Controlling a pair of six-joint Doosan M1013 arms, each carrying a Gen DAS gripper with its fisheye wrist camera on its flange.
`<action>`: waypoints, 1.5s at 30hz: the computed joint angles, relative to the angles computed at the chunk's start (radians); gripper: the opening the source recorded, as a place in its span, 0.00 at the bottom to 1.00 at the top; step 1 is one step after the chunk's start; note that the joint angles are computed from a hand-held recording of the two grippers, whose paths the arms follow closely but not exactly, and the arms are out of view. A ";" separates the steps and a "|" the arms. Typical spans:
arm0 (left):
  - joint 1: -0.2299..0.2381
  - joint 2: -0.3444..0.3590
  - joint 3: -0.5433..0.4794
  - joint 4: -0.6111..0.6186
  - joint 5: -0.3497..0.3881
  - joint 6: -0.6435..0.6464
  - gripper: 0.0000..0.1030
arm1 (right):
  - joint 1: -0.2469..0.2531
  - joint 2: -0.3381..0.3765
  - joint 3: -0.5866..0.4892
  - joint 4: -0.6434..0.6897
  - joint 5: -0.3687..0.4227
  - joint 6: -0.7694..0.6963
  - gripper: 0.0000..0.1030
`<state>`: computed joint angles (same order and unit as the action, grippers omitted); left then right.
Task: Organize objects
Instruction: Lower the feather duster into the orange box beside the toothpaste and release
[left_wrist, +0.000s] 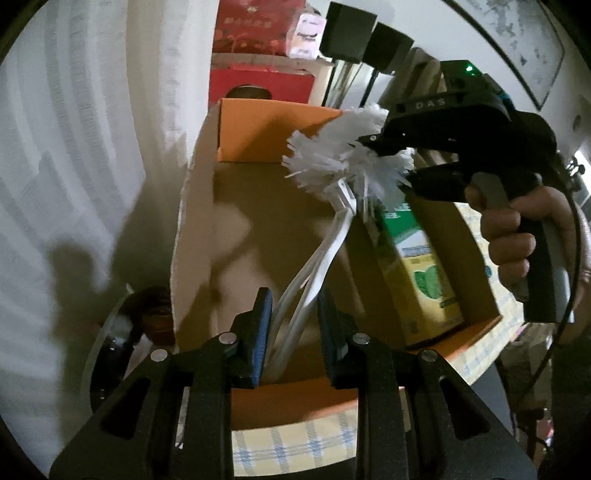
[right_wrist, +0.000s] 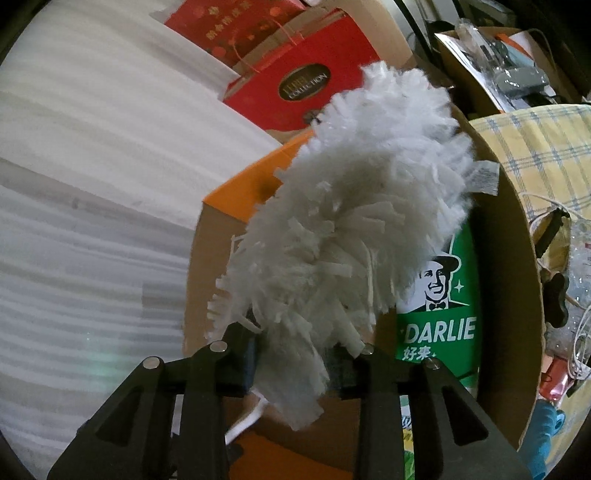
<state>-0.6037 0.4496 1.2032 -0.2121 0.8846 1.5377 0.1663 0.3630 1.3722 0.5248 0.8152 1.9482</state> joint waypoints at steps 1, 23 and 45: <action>0.000 0.001 0.001 0.004 0.001 -0.005 0.23 | 0.000 0.004 -0.004 -0.008 0.009 0.001 0.33; 0.001 -0.022 0.024 -0.006 -0.049 -0.073 0.71 | 0.002 -0.060 -0.002 -0.125 0.048 -0.032 0.79; -0.048 -0.055 0.025 0.085 -0.132 -0.200 0.99 | 0.064 -0.173 0.112 -0.574 0.031 0.087 0.95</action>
<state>-0.6521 0.3948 1.2284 -0.1274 0.7530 1.3376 0.2306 0.1900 1.4843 -0.0496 0.8459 2.0354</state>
